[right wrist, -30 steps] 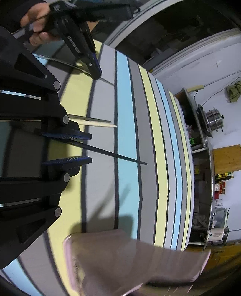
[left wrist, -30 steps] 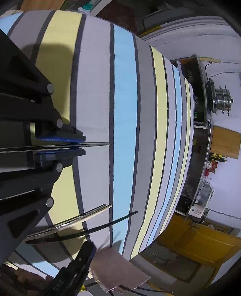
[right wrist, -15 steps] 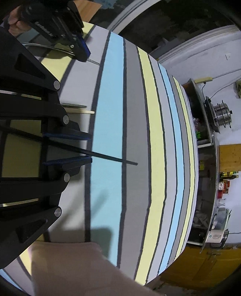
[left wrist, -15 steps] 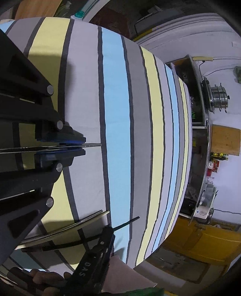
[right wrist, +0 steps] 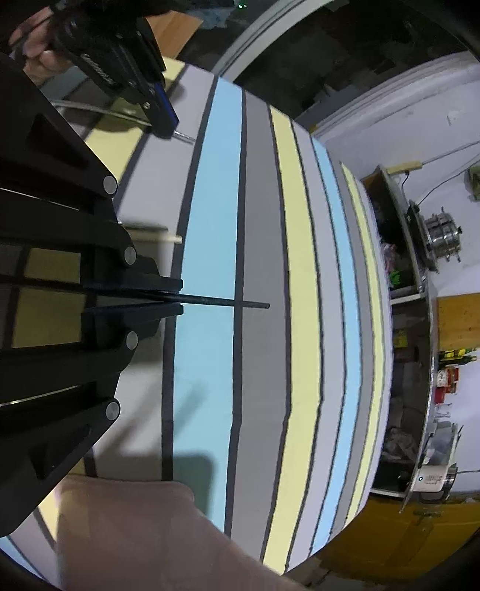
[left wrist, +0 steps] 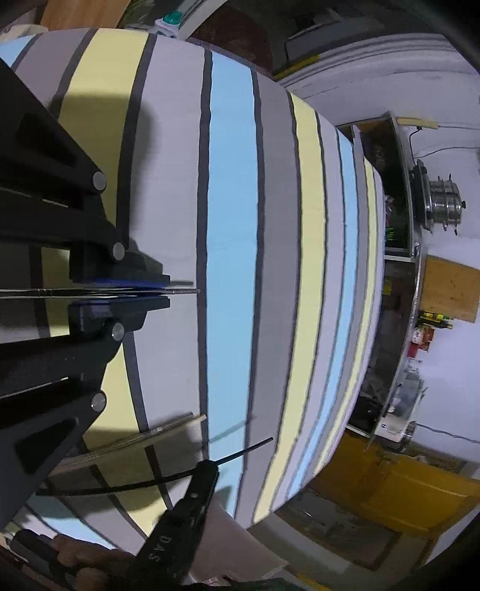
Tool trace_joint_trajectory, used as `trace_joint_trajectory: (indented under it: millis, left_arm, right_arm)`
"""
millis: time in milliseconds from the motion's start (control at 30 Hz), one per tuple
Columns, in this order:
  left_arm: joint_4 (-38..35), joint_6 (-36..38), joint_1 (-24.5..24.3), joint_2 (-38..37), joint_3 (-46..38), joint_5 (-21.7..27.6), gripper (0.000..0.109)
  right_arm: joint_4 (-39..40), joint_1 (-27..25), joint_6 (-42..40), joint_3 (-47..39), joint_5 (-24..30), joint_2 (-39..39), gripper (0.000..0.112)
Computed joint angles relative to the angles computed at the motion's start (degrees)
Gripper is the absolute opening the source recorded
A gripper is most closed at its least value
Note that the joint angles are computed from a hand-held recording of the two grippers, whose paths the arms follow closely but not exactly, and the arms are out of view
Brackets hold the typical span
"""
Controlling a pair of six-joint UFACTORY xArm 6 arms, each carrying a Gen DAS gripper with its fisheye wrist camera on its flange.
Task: Organize utensils
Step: 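Close the left tool on a thin metal chopstick while the right tool grasps a black chopstick, then raise both chopsticks upright and lower them into the pink holder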
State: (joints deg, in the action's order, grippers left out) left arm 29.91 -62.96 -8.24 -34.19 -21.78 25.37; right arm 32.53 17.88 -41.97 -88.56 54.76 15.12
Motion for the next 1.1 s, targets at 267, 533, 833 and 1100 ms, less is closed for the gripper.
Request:
trace_joint_trajectory:
  millis: [267, 533, 833, 1100]
  left_arm:
    - [-2.75, 2.22, -1.33, -9.65, 1.1, 2.31, 0.004]
    - [-2.69, 2.18, -4.39, -16.29, -0.47, 6.23, 0.004]
    - [0.18, -0.65, -9.76, -18.77, -3.33, 10.13, 0.004]
    - [3.72, -4.33, -15.79, -16.16, -7.7, 11.7, 0.004]
  right_arm:
    - [5.19, -1.76, -4.34, 3.6, 1.04, -6.53, 0.006]
    - [9.75, -4.26, -7.71, 6.29, 2.38, -12.55, 0.006]
    - [13.74, -8.65, -10.05, 8.54, 4.44, -18.1, 0.006]
    - [16.44, -12.75, -10.81, 9.07, 6.28, -20.14, 0.006]
